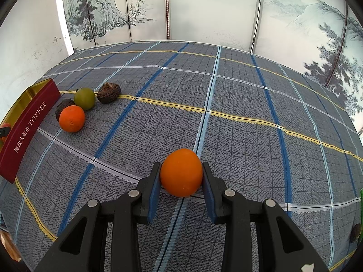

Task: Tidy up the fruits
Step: 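Carry the red tomato into the tin and open the left gripper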

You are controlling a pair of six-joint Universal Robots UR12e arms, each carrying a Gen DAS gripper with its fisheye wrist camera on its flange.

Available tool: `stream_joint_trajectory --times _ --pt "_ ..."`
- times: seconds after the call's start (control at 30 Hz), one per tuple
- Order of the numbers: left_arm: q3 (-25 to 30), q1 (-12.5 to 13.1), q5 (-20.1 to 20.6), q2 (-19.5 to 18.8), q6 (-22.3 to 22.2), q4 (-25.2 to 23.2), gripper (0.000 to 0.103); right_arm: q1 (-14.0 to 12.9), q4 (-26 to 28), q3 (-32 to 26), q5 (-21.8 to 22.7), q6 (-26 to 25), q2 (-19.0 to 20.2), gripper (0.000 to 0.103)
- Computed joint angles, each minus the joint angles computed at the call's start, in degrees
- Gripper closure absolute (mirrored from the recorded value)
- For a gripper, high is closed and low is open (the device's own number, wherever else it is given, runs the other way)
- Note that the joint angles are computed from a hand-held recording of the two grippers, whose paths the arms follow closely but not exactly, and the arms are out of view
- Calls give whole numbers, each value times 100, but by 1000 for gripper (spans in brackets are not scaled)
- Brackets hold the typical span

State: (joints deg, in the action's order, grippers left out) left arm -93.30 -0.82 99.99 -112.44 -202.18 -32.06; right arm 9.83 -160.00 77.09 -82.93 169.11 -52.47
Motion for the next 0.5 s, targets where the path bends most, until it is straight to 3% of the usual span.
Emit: stream_joint_trajectory --times 0.5 --pt "6 48 -106 15 41 -64 67 2 0 -2 -11 -6 2 70"
